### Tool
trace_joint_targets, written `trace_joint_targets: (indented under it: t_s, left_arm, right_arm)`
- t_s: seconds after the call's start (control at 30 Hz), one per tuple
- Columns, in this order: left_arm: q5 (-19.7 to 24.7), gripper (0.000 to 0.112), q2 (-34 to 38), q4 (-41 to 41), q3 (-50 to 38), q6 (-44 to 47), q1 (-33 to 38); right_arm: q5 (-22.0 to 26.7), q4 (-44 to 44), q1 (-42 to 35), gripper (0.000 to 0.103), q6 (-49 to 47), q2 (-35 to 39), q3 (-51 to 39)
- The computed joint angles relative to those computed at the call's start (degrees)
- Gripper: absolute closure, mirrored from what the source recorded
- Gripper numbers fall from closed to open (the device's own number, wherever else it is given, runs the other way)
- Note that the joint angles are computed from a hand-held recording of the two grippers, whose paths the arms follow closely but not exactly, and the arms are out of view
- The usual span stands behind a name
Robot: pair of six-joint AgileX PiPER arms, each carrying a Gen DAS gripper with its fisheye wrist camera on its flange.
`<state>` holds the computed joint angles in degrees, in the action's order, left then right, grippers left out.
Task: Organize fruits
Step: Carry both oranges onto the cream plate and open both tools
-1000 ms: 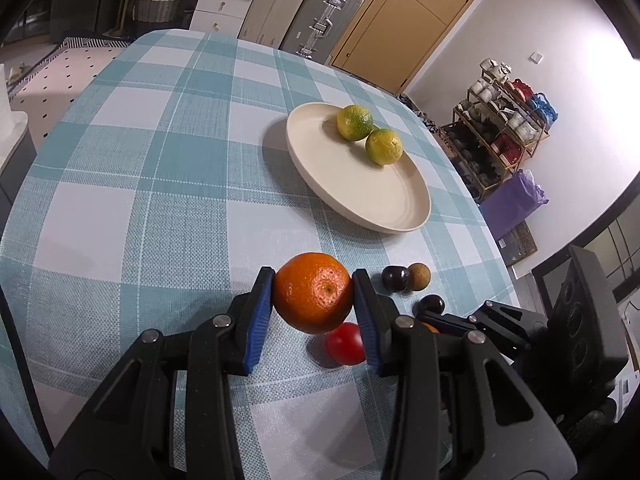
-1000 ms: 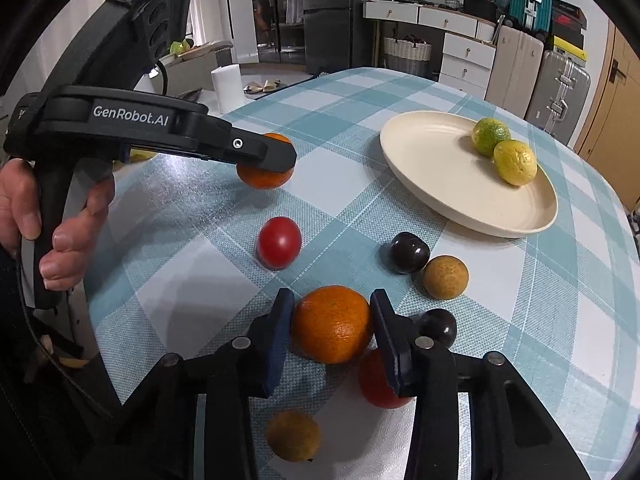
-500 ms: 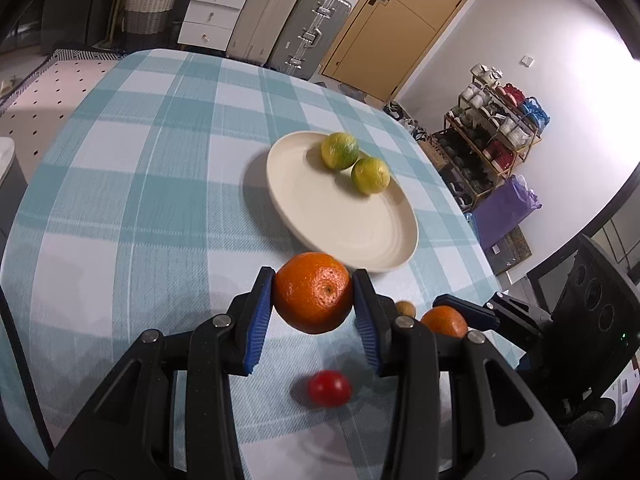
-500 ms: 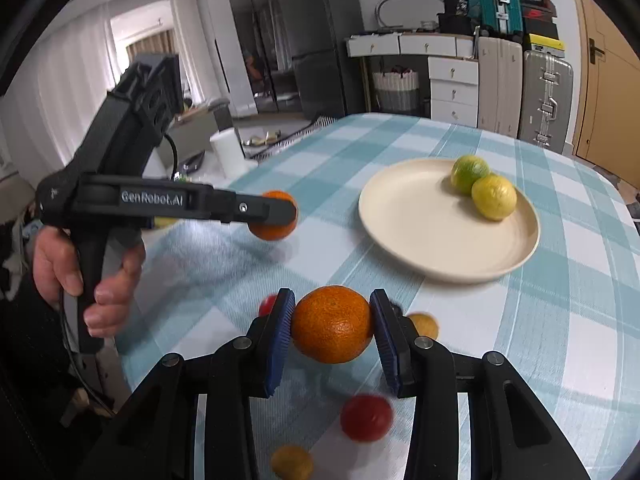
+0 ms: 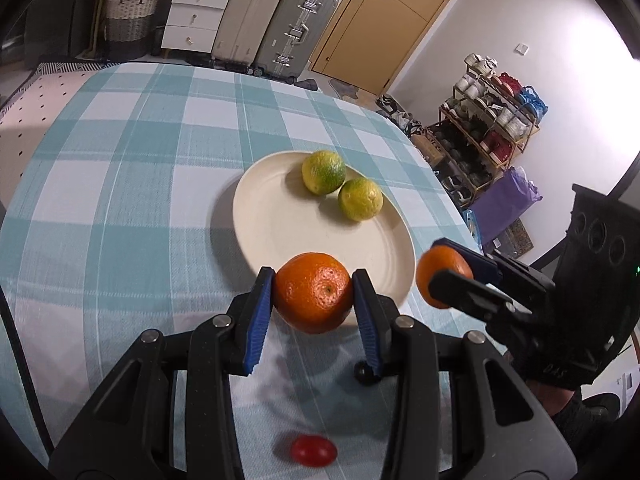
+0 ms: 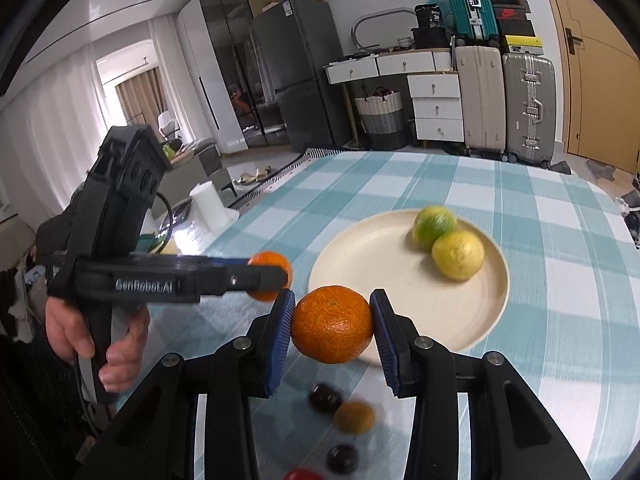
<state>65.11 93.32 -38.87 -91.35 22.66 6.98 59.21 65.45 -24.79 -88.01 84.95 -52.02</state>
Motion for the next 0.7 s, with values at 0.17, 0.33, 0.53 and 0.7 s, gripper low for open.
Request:
trace_joint_targets:
  t_s: [0.17, 0.33, 0.53, 0.7]
  left_arm:
    - [0.0, 0.076, 4.3, 1.4, -5.7, -3.0, -1.7]
    - [0.0, 0.076, 8.9, 3.3, -11.7, -6.1, -3.1]
    - [1.4, 0.076, 15.0, 4.6, -19.5, -9.2, -4.4]
    - [2.7, 0.076, 19.4, 5.3, -25.0, -10.5, -4.9]
  right_arm:
    - [-0.3, 0.6, 1.7, 0.063, 3.1, 5.0, -5.8]
    - [-1.2, 0.3, 3.5, 0.063, 7.1, 10.1, -12.9]
    - [-1.8, -0.8, 5.7, 0.063, 12.0, 16.1, -22.0]
    - [-2.2, -2.0, 7.9, 0.063, 15.6, 20.8, -28.5]
